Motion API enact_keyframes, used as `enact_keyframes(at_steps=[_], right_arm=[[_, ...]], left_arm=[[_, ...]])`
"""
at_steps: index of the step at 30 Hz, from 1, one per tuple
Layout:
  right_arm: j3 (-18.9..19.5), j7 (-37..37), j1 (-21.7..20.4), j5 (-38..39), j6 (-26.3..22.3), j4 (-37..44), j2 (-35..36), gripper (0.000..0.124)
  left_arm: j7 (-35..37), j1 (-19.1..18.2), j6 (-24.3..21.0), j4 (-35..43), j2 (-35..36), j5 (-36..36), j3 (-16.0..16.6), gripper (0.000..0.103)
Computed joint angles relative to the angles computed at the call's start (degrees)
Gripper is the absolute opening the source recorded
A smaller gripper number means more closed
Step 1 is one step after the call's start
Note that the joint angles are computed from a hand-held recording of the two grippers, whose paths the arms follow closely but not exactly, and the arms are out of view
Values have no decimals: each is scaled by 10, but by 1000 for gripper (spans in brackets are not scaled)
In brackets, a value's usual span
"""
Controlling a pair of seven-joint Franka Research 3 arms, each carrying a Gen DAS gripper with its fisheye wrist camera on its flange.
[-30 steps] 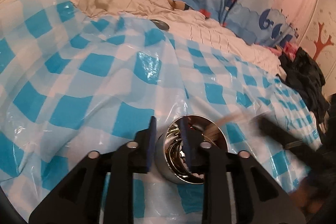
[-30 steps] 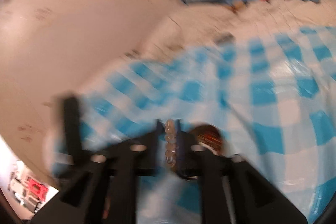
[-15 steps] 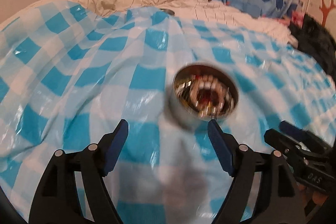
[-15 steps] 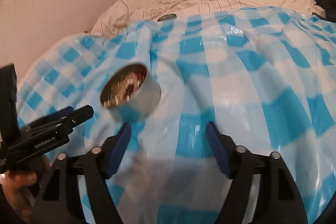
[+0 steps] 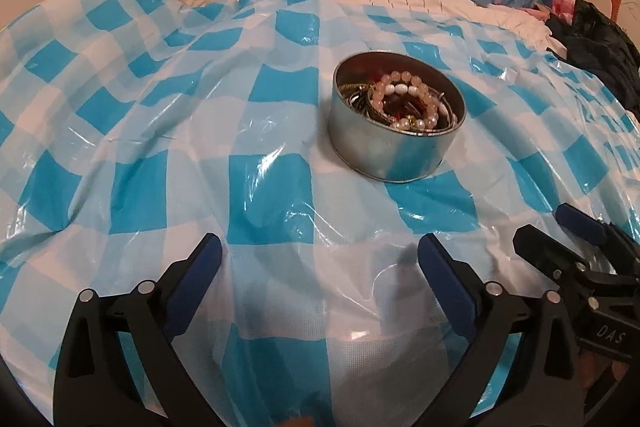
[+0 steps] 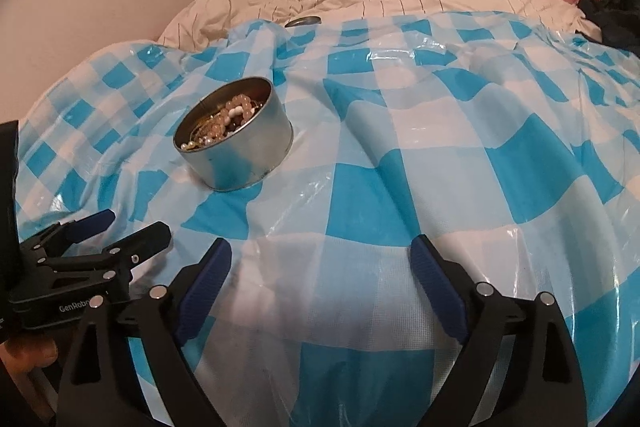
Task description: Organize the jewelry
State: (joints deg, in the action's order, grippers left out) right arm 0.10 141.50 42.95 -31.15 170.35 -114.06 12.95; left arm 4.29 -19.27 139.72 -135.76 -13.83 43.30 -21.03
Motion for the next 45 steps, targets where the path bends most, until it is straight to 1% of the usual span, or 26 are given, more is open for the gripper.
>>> enact_keyframes(at_steps=[3, 8, 11, 14, 17, 18, 21, 22, 23, 25, 29, 37, 45], right_arm=[[-10, 22, 12, -28, -16, 5, 0, 90], [1, 25, 6, -41, -38, 15, 4, 93], [-1, 47, 10, -67, -55, 21, 4, 95], [-15, 122, 21, -139, -67, 19, -4, 95], [-11, 178, 12, -188, -59, 10, -13, 95], [-6, 182, 5, -192, -58, 11, -13, 95], [13, 179, -10, -194, -71, 15, -12, 95], [20, 168, -13, -185, -86, 21, -9, 95], [28, 150, -13, -175, -113, 31, -4, 95], [33, 147, -12, -179, -128, 38, -1, 95], [36, 146, -20, -171, -113, 32, -3, 95], [37, 135, -19, -160, -123, 36, 1, 95], [35, 134, -18, -157, -117, 35, 0, 95]], left_arm=[[-7, 1, 0, 0, 3, 6, -2, 95], [-11, 1, 13, -4, 4, 2, 3, 95], [-13, 2, 20, -6, 5, 0, 4, 95], [-11, 3, 23, -7, 7, -3, 5, 95], [-8, 5, 26, -7, 9, -5, 7, 95], [-8, 5, 25, -6, 10, -7, 7, 95], [-4, 6, 24, -4, 13, -9, 8, 95], [-2, 6, 23, -3, 14, -10, 8, 95], [-1, 5, 23, -3, 15, -12, 9, 95], [2, 5, 21, -2, 17, -13, 9, 95], [1, 5, 21, -1, 17, -12, 9, 95], [1, 4, 20, -2, 17, -13, 9, 95], [1, 4, 20, -2, 17, -13, 9, 95]])
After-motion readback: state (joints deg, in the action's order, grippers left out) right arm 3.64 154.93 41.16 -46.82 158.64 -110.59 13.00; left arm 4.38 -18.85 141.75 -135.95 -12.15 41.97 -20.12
